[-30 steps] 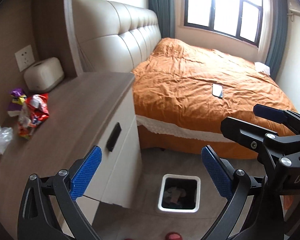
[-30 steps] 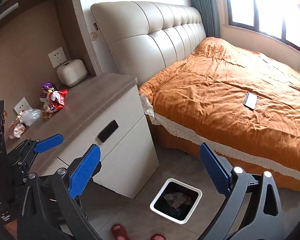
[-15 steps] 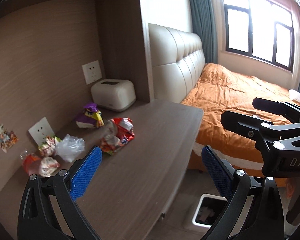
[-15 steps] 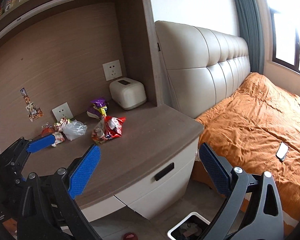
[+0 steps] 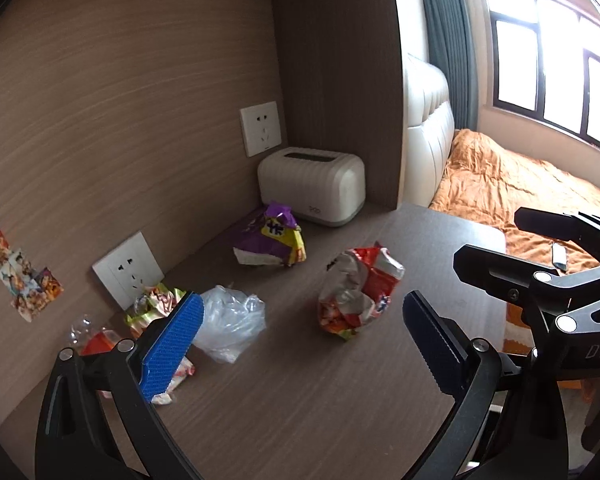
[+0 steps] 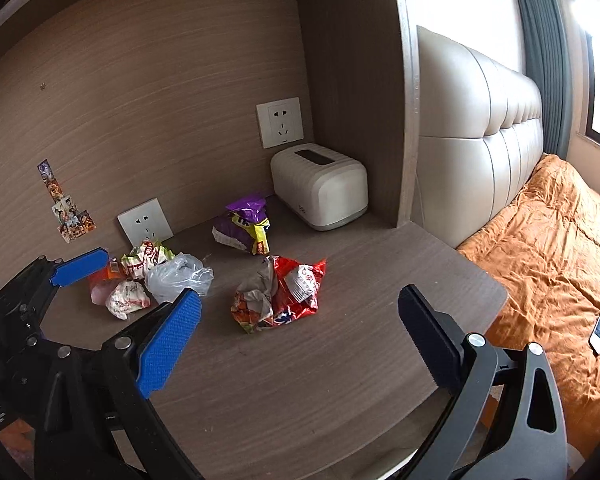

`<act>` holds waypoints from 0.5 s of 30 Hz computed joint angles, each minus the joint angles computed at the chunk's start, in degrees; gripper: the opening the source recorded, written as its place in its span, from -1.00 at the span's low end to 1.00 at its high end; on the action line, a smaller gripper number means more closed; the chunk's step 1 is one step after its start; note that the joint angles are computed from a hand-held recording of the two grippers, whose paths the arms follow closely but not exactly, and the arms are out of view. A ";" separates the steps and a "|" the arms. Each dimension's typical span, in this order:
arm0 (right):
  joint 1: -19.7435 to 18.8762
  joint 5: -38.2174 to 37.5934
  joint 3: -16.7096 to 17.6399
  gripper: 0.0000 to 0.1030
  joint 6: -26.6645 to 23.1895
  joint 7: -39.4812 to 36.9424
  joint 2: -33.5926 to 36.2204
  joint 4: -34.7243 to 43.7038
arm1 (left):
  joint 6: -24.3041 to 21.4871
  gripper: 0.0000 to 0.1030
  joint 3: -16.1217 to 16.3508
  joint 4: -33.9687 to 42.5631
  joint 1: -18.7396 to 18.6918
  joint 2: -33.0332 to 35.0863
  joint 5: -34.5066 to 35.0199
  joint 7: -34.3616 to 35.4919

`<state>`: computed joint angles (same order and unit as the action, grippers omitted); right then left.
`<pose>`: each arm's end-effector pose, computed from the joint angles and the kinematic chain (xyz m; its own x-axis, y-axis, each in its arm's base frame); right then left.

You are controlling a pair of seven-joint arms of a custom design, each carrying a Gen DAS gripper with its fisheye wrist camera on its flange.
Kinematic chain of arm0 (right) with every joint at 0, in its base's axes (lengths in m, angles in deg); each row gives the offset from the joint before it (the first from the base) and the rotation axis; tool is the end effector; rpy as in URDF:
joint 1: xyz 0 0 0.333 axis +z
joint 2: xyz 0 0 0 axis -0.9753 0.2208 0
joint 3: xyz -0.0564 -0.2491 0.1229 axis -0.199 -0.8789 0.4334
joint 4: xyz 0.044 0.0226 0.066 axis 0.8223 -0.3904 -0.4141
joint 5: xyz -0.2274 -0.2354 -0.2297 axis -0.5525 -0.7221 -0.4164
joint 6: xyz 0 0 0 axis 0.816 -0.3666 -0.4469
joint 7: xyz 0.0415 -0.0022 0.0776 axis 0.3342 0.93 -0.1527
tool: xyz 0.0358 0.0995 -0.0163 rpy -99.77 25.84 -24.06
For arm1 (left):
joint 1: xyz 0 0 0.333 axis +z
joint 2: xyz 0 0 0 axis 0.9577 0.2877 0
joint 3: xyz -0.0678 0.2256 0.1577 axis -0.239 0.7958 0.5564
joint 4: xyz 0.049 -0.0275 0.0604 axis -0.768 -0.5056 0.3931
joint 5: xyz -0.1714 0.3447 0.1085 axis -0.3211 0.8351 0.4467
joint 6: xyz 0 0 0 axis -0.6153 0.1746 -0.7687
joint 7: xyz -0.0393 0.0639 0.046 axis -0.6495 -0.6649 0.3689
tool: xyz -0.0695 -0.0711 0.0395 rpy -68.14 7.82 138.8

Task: Collect trash
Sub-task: 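Move both open tools back over the desk wrappers, then grasp the clear plastic bag with left tool while right tool grasps the red chip wrapper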

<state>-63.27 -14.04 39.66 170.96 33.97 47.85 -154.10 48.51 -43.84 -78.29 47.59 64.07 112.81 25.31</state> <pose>0.4553 0.2434 0.7636 0.0586 -0.9908 -0.1222 -0.5950 0.0636 -0.8012 0.4879 -0.3867 0.7691 -0.3610 -0.9247 -0.1206 -0.4936 0.2992 -0.8166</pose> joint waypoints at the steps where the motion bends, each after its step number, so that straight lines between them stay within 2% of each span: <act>1: -0.01 0.01 0.11 0.91 -0.09 0.08 1.15 0.90 | -0.10 0.90 0.20 0.54 0.28 0.70 -0.10 0.73; 11: 3.35 -2.91 -1.90 0.91 -0.78 3.77 12.08 9.06 | -0.66 0.90 2.05 6.92 2.57 8.20 -5.43 8.63; 15: 5.29 -4.83 -3.44 0.91 -3.16 5.46 16.46 13.00 | -1.71 0.90 2.30 9.35 3.36 10.86 -8.94 11.26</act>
<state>-57.98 -18.87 36.22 167.80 39.43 64.31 -141.10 46.81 -41.54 -68.94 50.96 74.93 103.86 36.57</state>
